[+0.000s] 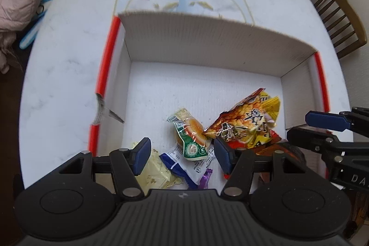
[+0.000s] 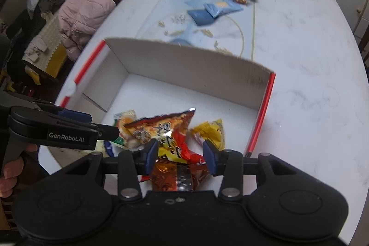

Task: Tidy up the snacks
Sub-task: 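Carry both snacks into the white box and open both grippers, then lift both tools out of the box toward the remaining snacks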

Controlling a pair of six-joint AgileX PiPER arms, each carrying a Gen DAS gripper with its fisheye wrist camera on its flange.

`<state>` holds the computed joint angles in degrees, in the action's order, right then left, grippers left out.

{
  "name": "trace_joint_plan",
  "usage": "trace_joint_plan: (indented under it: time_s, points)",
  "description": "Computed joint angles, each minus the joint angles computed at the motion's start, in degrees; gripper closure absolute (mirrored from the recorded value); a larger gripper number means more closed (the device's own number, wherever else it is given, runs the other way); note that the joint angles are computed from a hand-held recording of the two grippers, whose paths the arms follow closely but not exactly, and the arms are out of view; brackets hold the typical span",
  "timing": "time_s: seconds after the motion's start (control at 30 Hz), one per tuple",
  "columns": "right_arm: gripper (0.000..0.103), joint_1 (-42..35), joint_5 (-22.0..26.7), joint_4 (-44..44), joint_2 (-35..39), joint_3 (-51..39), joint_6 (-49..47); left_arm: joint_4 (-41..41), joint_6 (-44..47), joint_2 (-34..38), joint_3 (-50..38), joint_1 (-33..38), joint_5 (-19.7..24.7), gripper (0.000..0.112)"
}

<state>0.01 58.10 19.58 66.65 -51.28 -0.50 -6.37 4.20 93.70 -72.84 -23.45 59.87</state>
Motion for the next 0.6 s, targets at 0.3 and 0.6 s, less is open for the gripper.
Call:
trace_joint_plan:
  time_s: [0.3, 0.6]
  points:
    - [0.043, -4.96, 5.52, 3.34, -2.40, -7.75, -5.11, -2.35, 3.40, -6.48, -5.51, 3.06, 4.99, 0.046]
    - [0.011, -11.24, 8.73, 5.82, 0.25, -18.27, -10.42, -2.65, 5.22, -7.17, -18.02, 4.14, 8.61, 0.040]
